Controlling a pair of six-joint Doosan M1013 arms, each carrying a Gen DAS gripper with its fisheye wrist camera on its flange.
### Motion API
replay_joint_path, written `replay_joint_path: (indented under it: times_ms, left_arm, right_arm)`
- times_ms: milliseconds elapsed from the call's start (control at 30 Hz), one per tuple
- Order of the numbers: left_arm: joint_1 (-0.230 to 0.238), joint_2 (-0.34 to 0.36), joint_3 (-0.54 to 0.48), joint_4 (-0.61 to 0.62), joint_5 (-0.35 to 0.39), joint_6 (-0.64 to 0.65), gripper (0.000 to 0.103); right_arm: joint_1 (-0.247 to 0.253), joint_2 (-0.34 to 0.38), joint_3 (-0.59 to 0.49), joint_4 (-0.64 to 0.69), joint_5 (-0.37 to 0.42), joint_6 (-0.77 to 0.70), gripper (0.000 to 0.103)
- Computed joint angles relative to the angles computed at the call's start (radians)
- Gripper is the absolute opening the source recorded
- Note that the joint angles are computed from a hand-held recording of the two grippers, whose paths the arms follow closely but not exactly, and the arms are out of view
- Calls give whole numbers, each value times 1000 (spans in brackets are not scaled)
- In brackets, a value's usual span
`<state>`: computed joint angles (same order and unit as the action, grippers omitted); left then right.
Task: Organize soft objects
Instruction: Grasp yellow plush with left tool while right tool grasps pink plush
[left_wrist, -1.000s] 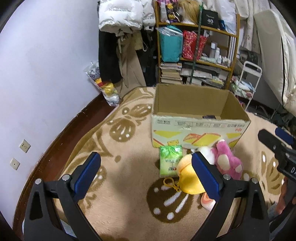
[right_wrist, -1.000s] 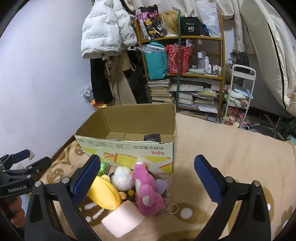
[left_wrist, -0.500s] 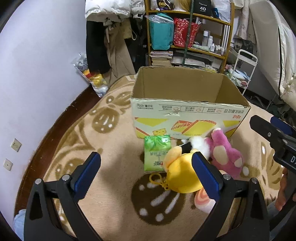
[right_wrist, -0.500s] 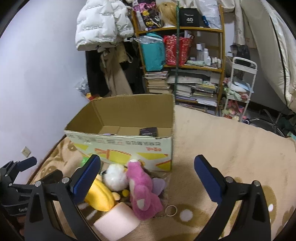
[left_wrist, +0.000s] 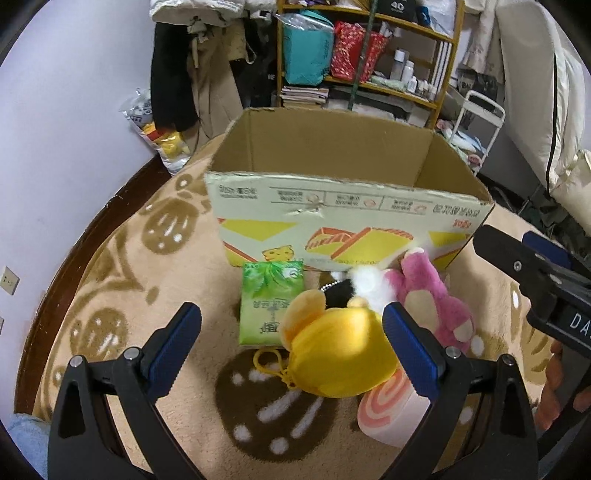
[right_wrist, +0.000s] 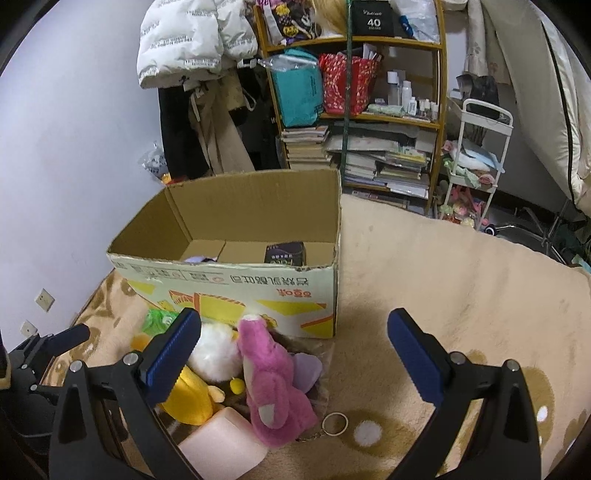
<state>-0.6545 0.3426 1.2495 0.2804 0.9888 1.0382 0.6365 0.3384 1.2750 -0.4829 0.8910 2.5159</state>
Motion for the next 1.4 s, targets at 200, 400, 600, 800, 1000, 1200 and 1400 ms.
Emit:
replay_joint_path:
  times_ms: [200, 400, 600, 800, 1000, 1200, 1400]
  left_arm:
    - [-3, 23, -15, -28, 12, 33, 97]
    - [-3, 43, -28, -57, 36, 64, 97]
    - [-6, 58, -38, -77, 51, 89, 97]
    - [-13, 71, -46, -63, 73, 88, 97]
    - [-8, 73, -47, -98, 82, 95, 97]
    - [-1, 73, -47, -129, 84, 110, 97]
    - [-12, 80, -55, -103, 103, 120, 97]
  right_arm:
    - [-13, 17, -13, 48, 28, -38, 103]
    - [-31, 32, -16, 126, 36, -94, 103]
    - [-50, 51, -26, 210, 63, -144, 103]
    - [-54, 67, -40, 260, 91, -191, 103]
    - [-55, 75, -51, 294, 128, -224, 103]
    - [-52, 74, -52, 305, 135, -235, 99]
    - [-56, 73, -51, 314, 141, -235, 97]
